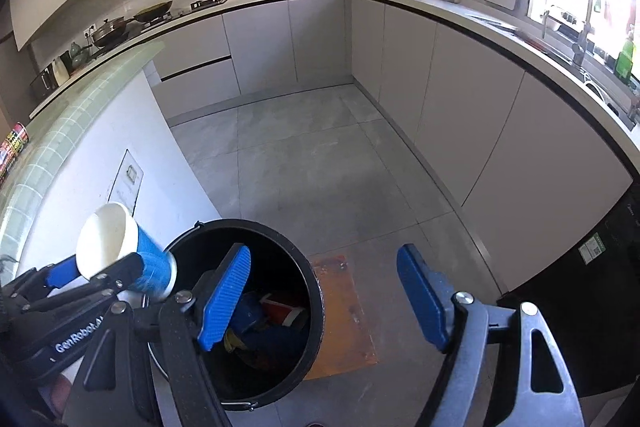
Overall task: Collect trash
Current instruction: 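Carry the white cup and blue cloth to the bucket and release both, then move both open tools back toward the table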
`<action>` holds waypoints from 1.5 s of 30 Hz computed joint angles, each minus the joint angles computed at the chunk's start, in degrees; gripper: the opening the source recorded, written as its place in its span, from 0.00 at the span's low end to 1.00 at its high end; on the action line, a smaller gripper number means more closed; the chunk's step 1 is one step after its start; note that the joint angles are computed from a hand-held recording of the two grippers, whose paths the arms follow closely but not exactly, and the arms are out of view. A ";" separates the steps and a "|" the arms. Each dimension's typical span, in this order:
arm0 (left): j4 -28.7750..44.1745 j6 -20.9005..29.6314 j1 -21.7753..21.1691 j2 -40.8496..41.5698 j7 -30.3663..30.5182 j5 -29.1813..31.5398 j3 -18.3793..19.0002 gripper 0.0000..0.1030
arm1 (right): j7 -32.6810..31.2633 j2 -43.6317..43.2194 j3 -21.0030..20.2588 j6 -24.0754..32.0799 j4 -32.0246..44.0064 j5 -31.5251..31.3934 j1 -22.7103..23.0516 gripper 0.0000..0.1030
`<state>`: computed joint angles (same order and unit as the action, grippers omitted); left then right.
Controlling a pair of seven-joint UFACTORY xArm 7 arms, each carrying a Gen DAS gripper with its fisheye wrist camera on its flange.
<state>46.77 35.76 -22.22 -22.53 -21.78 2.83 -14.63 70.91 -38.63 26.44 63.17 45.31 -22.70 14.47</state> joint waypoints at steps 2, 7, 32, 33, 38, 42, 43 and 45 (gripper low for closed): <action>0.03 0.32 -0.33 -0.71 0.58 -0.45 0.33 0.70 | 0.09 0.04 0.49 0.81 0.68 0.03 0.12 0.75; -0.44 0.28 -1.01 -2.55 2.60 -1.76 1.04 0.73 | 0.98 0.00 1.70 2.87 2.60 -0.22 0.26 0.75; 0.85 4.67 3.01 -13.61 9.38 -5.78 5.69 0.74 | 4.84 7.78 8.05 9.67 19.23 -5.47 -1.34 0.75; 0.68 5.04 3.58 -14.40 10.08 -5.85 6.40 0.74 | 5.12 8.95 8.60 9.77 20.55 -6.24 -1.39 0.75; -0.56 6.92 6.88 -18.38 13.69 -6.66 10.31 0.74 | 8.26 19.26 13.88 12.39 31.07 -12.91 -1.36 0.76; -1.17 8.00 10.25 -20.56 17.98 -7.06 14.04 0.74 | 12.26 30.78 19.74 17.10 41.44 -21.46 0.10 0.76; -1.40 8.17 11.31 -21.12 19.34 -7.12 15.43 0.74 | 13.33 34.85 21.56 19.28 44.87 -24.80 1.26 0.76; -1.55 8.81 13.30 -21.81 21.82 -7.49 17.69 0.74 | 14.88 42.19 23.54 23.70 50.93 -31.26 5.28 0.76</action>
<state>45.22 44.57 -8.93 -44.34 0.04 -4.66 3.06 85.80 3.57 49.98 86.87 96.25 -53.96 19.75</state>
